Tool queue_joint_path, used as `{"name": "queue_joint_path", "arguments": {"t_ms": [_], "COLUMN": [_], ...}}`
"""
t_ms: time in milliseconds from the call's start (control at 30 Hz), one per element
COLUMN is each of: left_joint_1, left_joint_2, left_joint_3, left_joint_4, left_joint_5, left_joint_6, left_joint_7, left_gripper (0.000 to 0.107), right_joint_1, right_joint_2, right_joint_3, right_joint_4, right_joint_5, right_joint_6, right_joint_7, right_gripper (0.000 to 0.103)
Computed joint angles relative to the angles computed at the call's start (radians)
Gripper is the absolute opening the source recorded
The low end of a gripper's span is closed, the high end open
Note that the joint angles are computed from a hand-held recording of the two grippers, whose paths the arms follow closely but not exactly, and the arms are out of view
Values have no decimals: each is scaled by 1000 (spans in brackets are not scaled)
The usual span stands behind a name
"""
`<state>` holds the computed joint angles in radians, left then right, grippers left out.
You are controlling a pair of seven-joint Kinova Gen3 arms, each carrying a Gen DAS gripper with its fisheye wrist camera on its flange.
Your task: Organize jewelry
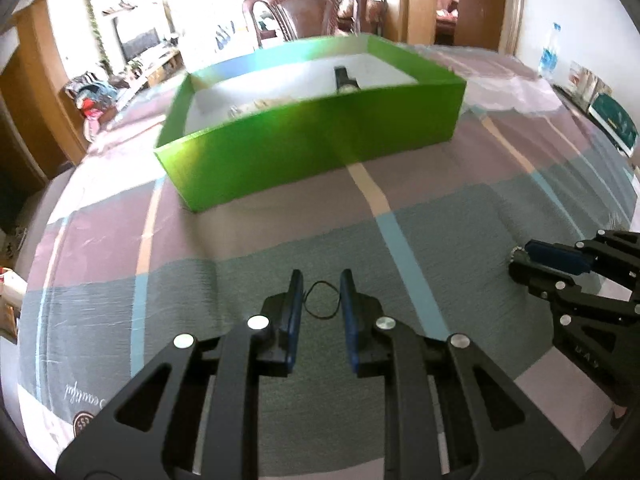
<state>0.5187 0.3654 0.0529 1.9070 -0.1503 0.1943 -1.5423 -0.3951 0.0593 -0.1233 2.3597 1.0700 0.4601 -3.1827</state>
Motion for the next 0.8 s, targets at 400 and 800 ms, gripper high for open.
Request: {"name": "queue_joint_path", "arguments": {"t_ms": [400,800], "left_joint_1": [-41,-58], "left_joint_2": [20,31], "left_joint_3": [21,37], "left_joint_4": [4,-5], "left_joint_5": [38,51], "left_joint_6": [-2,18], "left_joint_7": [13,-2], "left_gripper": [19,19], "right_joint_1": [-7,-2], "right_joint_2": [17,18], "right_joint_3": [8,5], "right_joint_4": [-8,-7], "right_joint_5": [-15,-21], "right_joint_6": [36,25], "right_joint_7": [-16,-4], "right_gripper": [21,21]}}
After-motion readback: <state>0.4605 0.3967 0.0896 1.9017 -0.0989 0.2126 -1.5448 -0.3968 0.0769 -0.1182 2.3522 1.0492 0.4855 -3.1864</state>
